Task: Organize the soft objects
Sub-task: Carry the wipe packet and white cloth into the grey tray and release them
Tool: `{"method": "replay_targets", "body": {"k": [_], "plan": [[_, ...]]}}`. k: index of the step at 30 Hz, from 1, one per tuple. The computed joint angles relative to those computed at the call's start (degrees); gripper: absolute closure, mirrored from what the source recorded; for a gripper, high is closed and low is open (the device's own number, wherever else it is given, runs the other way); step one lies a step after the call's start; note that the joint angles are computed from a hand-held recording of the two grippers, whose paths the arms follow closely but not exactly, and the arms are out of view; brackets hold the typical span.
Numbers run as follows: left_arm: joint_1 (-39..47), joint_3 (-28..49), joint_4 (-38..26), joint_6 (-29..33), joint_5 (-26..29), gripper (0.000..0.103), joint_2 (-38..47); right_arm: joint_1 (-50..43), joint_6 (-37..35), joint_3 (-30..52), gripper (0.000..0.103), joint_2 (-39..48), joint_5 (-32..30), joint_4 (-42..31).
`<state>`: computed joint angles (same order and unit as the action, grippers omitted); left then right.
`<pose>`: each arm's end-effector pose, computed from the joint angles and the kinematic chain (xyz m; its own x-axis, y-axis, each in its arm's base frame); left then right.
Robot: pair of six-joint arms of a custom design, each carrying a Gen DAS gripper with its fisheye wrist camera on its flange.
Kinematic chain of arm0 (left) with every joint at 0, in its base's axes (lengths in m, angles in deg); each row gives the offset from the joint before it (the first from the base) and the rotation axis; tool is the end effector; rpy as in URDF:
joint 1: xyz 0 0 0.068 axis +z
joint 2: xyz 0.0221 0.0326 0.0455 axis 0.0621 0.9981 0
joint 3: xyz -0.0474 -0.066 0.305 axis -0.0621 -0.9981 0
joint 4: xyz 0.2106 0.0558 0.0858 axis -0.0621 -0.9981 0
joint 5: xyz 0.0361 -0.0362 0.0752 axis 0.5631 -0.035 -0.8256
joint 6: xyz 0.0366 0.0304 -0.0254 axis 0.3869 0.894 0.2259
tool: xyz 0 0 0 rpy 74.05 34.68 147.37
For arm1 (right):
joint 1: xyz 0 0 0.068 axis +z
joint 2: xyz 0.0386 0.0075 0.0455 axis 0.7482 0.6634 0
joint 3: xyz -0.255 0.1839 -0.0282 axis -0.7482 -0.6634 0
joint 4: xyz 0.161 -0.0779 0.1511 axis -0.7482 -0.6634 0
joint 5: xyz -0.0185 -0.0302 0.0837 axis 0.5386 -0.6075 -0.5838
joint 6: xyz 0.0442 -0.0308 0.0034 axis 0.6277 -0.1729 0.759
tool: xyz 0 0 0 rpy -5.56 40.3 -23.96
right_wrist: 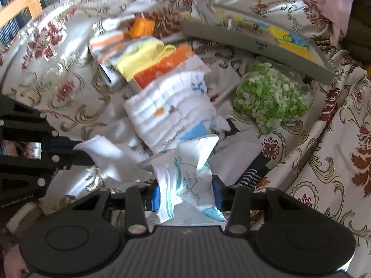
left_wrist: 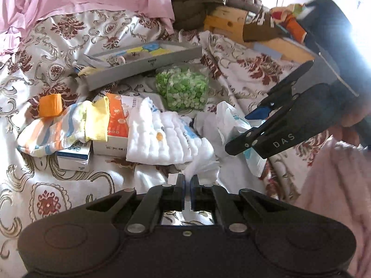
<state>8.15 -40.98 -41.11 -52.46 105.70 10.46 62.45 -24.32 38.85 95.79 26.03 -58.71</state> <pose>0.2833 0.0001 0.2268 -0.5527 0.3882 -0.7374 0.6968 0.7006 -0.1535 0.2841 0.0675 0.2695 -0.8330 -0.2896 -0.4714 -0.2658 0.9568 -0.1181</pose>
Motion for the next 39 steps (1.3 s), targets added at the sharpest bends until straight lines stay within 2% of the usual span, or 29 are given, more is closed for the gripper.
{"method": "replay_targets", "body": {"k": [4, 6, 10, 14, 18, 21, 25, 31, 36, 37, 39], "plan": [[1.67, -0.66, 2.36, -3.37, 2.11, 0.1, -2.4, 0.04, 1.57, -1.9, 0.057, -3.91, -1.39, 2.91], [1.66, 0.66, 4.2, -7.65, 2.59, 0.1, -2.25, -0.73, 1.96, -1.84, 0.056, -5.01, -2.34, 4.48], [0.14, 7.76, 4.59, -14.02, 1.24, 0.1, 1.26, -4.21, 1.03, 1.09, 0.056, -3.69, -4.2, 7.09], [-3.45, 16.8, 7.68, -20.37, -2.67, 0.1, 7.38, -9.14, 1.0, 6.51, 0.056, 1.42, -6.38, 11.38], [-7.98, 29.92, 10.38, -26.94, -8.75, 0.099, 17.43, -14.56, 1.25, 15.31, 0.056, 10.36, -9.89, 14.49], [-10.37, 41.86, 7.66, -29.9, -11.7, 0.099, 25.72, -17.01, 2.02, 24.06, 0.056, 18.54, -11.1, 14.38], [-12.72, 58.25, 4.64, -34.69, -15.92, 0.099, 37.25, -19.08, 4.31, 32.87, 0.056, 27.37, -12.64, 17.66], [-14.04, 80.44, -2.79, -37.06, -18.48, 0.099, 51.58, -19.91, 8.6, 41.4, 0.056, 36.84, -12.96, 24.02], [-14.11, 94.93, -8.76, -38.18, -18.44, 0.098, 60.52, -19.87, 11.38, 48.51, 0.056, 43.72, -13.7, 24.28], [-14.08, 95.64, -8.38, -38.44, -18.55, 0.097, 61.29, -19.7, 10.99, 49.66, 0.055, 44.72, -13.28, 24.01], [-14.03, 101.07, -10.1, -38.89, -18.97, 0.097, 64.54, -19.6, 11.65, 53.47, 0.055, 47.14, -13.81, 21.26]]}}
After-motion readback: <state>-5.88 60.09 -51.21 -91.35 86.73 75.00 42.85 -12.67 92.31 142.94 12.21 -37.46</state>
